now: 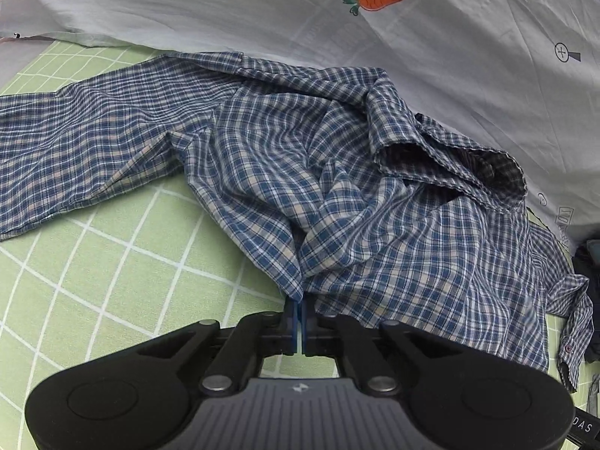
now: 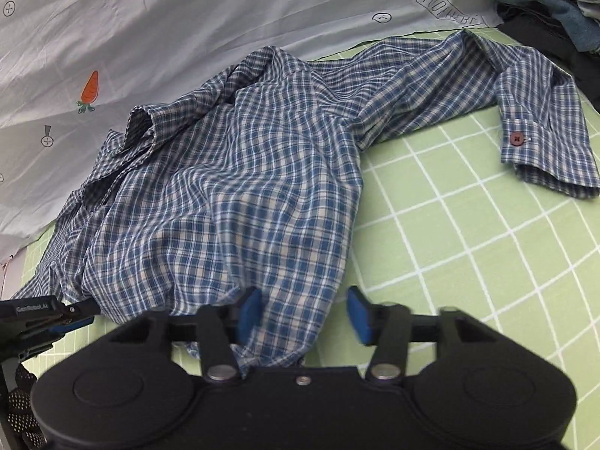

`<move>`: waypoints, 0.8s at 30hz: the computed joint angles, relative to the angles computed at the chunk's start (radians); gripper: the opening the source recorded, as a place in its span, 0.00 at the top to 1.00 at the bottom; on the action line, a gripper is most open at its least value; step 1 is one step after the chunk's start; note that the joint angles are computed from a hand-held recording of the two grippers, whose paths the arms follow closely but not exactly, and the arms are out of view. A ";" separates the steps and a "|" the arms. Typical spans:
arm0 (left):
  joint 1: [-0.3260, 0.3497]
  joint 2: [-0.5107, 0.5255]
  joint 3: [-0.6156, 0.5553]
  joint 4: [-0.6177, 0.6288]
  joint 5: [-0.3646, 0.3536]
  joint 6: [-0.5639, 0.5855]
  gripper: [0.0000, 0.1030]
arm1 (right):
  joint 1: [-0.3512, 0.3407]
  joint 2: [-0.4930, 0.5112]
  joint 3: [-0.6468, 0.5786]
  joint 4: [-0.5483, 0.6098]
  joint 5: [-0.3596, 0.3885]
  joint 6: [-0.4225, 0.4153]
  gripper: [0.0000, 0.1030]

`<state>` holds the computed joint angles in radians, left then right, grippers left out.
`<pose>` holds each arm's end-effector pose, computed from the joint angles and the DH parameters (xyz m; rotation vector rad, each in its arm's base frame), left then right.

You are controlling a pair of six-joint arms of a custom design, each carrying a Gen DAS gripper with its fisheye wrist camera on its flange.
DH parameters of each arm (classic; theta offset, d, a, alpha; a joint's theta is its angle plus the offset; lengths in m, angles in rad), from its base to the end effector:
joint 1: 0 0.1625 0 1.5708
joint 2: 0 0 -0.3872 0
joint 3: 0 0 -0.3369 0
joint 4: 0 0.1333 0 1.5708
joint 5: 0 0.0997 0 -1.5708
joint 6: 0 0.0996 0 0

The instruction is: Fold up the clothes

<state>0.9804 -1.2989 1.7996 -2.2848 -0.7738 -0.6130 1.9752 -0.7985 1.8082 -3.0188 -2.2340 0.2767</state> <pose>-0.1149 -0.5389 0.3268 -0.1397 2.4776 -0.8096 0.2916 -0.4985 0.1259 -0.0323 -2.5452 0.8247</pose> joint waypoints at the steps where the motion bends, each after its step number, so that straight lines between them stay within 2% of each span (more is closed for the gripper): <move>1: -0.009 -0.008 0.010 -0.015 0.011 0.017 1.00 | 0.005 -0.005 0.008 -0.027 0.000 -0.005 0.96; 3: -0.039 -0.031 0.018 -0.016 0.045 0.047 1.00 | 0.017 -0.015 0.023 -0.092 -0.003 -0.016 0.97; 7: -0.110 -0.106 0.015 -0.012 0.100 0.064 1.00 | 0.053 -0.054 0.035 -0.205 -0.027 -0.112 0.98; 10: -0.177 -0.166 -0.008 -0.017 0.146 0.079 1.00 | 0.070 -0.117 0.031 -0.245 -0.001 -0.119 0.98; 12: -0.224 -0.191 -0.026 -0.022 0.204 0.126 1.00 | 0.093 -0.132 -0.005 -0.275 -0.019 -0.166 0.98; 15: -0.255 -0.195 -0.054 -0.083 0.258 0.204 1.00 | 0.107 -0.139 -0.076 -0.303 -0.003 -0.213 0.98; 18: -0.231 -0.169 -0.069 -0.158 0.271 0.259 1.00 | 0.100 -0.100 -0.154 -0.329 0.000 -0.300 0.98; 19: -0.206 -0.159 -0.073 -0.136 0.268 0.234 0.99 | 0.092 -0.080 -0.180 -0.323 -0.007 -0.319 0.97; 21: -0.151 -0.140 -0.076 -0.060 0.261 0.139 0.98 | 0.063 -0.044 -0.219 -0.256 -0.010 -0.325 0.96; 22: -0.128 -0.134 -0.079 0.003 0.260 0.083 0.97 | 0.048 -0.023 -0.231 -0.235 -0.022 -0.325 0.92; 24: -0.094 -0.127 -0.091 0.198 0.262 -0.051 0.95 | 0.032 0.007 -0.234 -0.171 -0.078 -0.306 0.83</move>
<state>0.8868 -1.4259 1.7087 -2.0864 -0.5120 -0.6643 2.0069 -0.7915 1.5738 -3.1894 -2.3124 -0.0290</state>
